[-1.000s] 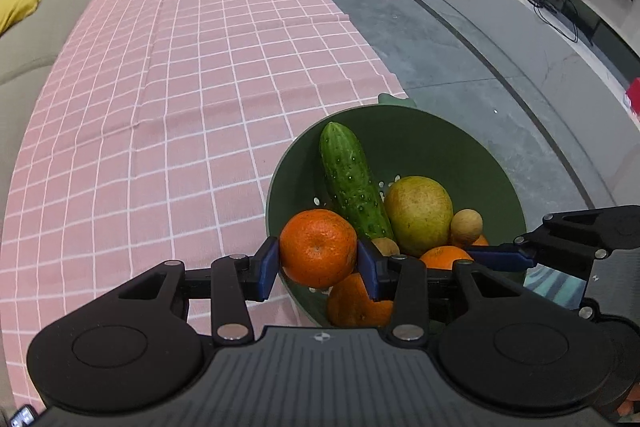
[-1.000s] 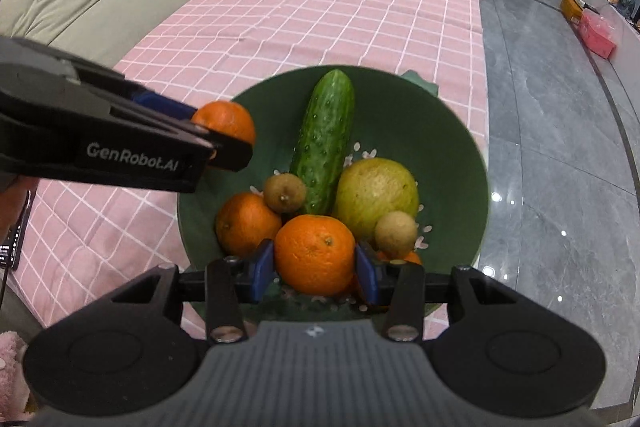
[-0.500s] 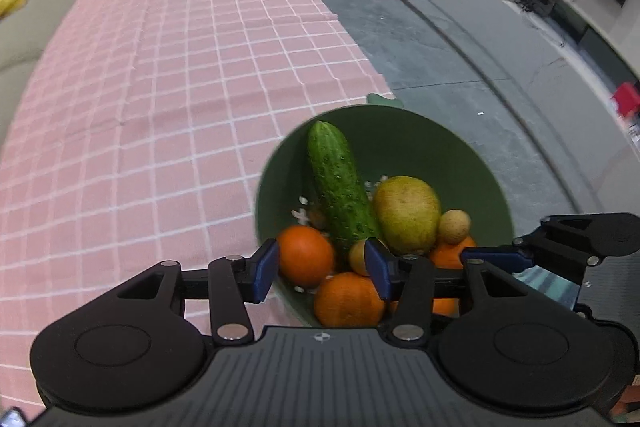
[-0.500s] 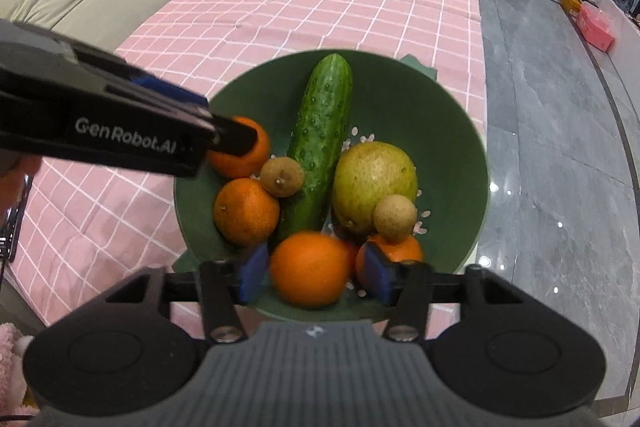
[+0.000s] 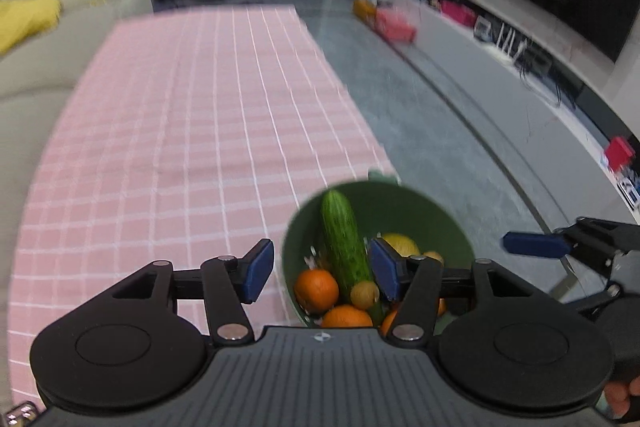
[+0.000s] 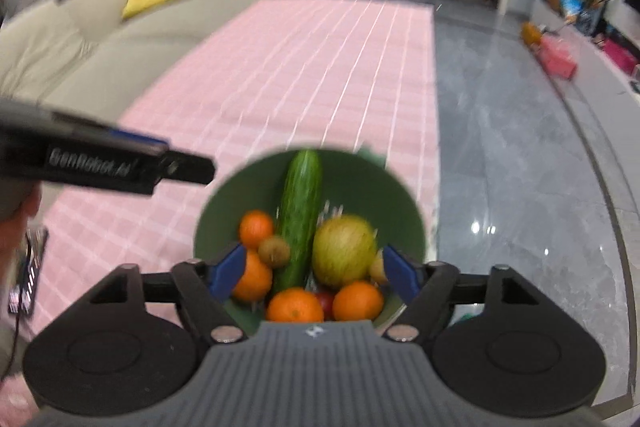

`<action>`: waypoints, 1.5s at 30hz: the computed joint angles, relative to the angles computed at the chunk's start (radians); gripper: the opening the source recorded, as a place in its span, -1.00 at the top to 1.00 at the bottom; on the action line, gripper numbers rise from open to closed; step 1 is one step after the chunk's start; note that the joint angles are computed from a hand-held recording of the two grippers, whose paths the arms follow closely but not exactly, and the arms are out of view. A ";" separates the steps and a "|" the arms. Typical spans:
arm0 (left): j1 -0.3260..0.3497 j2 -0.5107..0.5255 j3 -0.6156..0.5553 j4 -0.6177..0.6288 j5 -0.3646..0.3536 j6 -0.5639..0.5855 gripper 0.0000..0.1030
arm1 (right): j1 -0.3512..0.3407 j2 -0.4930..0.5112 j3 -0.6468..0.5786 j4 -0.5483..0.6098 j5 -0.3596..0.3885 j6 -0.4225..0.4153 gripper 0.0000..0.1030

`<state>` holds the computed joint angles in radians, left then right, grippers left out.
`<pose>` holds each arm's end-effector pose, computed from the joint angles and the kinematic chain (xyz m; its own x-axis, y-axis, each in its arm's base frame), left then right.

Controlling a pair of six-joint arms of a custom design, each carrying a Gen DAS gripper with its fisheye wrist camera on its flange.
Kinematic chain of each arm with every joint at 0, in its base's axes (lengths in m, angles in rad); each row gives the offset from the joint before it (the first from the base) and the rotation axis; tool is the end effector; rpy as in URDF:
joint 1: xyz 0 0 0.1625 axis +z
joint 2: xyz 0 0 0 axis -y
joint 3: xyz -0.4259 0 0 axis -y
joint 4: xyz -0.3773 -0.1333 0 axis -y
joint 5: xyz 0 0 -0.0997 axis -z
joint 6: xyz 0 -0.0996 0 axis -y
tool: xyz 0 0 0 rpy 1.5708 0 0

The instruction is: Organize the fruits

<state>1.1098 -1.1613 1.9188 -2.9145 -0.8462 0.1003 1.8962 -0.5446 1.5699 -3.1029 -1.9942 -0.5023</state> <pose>-0.0742 -0.5974 0.2870 -0.7924 0.0794 -0.6048 0.4522 0.7419 -0.4951 0.3085 -0.6255 0.0296 -0.6785 -0.4887 0.5485 -0.6916 0.6767 -0.2525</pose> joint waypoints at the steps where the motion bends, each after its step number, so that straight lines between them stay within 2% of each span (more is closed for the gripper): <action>1: -0.013 -0.008 0.016 -0.030 0.015 0.009 -0.29 | 0.004 -0.009 0.014 -0.033 0.009 0.006 -0.57; 4: -0.057 -0.037 0.080 -0.135 0.073 0.017 -0.35 | 0.016 -0.035 0.068 -0.138 0.040 0.019 -0.62; 6: -0.087 -0.051 0.128 -0.228 0.115 0.036 -0.36 | 0.024 -0.051 0.105 -0.196 0.054 0.036 -0.73; 8: -0.124 -0.045 0.170 -0.352 0.189 0.085 -0.36 | 0.033 -0.062 0.136 -0.249 0.065 0.050 -0.75; 10: -0.149 -0.042 0.204 -0.445 0.230 0.145 -0.36 | 0.043 -0.071 0.169 -0.302 0.070 0.053 -0.77; 14: -0.188 -0.060 0.265 -0.489 0.303 0.155 -0.36 | 0.065 -0.072 0.224 -0.413 0.057 0.056 -0.78; 17: -0.198 -0.075 0.302 -0.503 0.321 0.120 -0.37 | 0.083 -0.068 0.263 -0.465 0.040 0.073 -0.79; 19: -0.201 -0.089 0.323 -0.488 0.332 0.081 -0.57 | 0.095 -0.063 0.283 -0.487 0.030 0.077 -0.79; 22: -0.215 -0.084 0.355 -0.531 0.403 0.073 -0.66 | 0.107 -0.049 0.303 -0.507 0.011 0.078 -0.79; 24: -0.218 -0.099 0.374 -0.492 0.431 0.032 -0.69 | 0.109 -0.048 0.319 -0.507 0.007 0.086 -0.79; 29: -0.178 -0.137 0.366 -0.279 0.402 -0.108 -0.69 | 0.115 -0.035 0.335 -0.489 -0.025 0.075 -0.79; 35: -0.174 -0.163 0.387 -0.125 0.411 -0.206 -0.69 | 0.112 -0.025 0.317 -0.404 -0.074 0.106 -0.79; 40: -0.174 -0.194 0.419 -0.070 0.405 -0.268 -0.69 | 0.108 -0.020 0.315 -0.386 -0.079 0.112 -0.79; 45: -0.174 -0.202 0.424 -0.062 0.401 -0.275 -0.69 | 0.108 -0.018 0.308 -0.375 -0.080 0.106 -0.79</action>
